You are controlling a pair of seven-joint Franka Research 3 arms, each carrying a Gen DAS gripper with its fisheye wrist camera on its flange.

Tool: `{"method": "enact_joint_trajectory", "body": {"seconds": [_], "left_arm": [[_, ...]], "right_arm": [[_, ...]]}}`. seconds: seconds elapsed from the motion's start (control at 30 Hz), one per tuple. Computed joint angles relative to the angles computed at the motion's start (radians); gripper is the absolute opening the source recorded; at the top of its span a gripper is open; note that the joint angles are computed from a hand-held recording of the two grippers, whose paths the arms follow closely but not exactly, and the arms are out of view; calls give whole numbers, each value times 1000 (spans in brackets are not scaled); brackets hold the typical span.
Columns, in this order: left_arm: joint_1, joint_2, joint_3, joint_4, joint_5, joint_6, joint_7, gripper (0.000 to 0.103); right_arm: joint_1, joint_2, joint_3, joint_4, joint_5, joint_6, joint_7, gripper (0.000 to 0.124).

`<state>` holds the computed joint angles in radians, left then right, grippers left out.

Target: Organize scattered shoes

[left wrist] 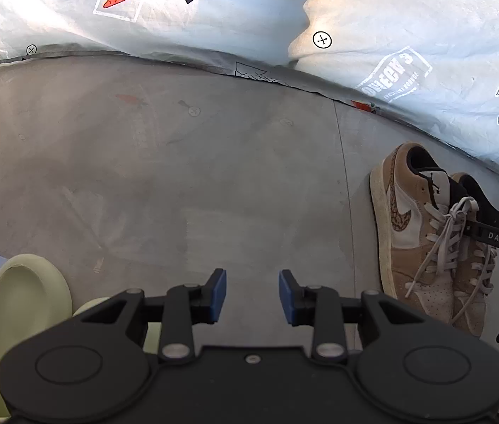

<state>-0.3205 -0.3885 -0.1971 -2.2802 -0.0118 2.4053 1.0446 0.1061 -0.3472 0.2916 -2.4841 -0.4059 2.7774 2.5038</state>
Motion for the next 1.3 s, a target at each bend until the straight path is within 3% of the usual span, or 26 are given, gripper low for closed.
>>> {"method": "enact_joint_trajectory", "body": {"seconds": [0.23,0.33,0.37,0.43,0.5,0.73,0.97,1.07,1.17,1.3], "left_arm": [[3,0,4,-5,-4,-2,-6,34],[-1,6,8,-4,-17,-3,1,34],[-3,8,9,-4,-22,-3,4,34],[-7,9,11,-3,-32,-1,13,34],[-7,8,9,-3,-34,-1,18,34],[-5,-7,5,-11,-29,-3,16,34],[-5,-30,6,-14,-28,2,1,34],[-13,-83,14,-39,-30,30,12,34],[-25,-165,22,-82,-30,54,19,38],[-67,-282,30,-149,-53,51,13,40]], "right_arm": [[-12,-176,26,-123,62,86,41,90],[15,-225,25,-159,114,40,-28,89],[21,-231,27,-166,133,22,-46,83],[23,-239,27,-201,176,72,-43,68],[14,-242,38,-219,212,111,-45,68],[-80,-196,129,-153,189,96,-21,67],[-91,-167,119,-150,182,136,-30,67],[-86,-173,121,-137,184,102,-30,67],[-118,-269,175,-159,170,92,58,69],[-80,-458,221,-180,179,-55,121,88]]}}
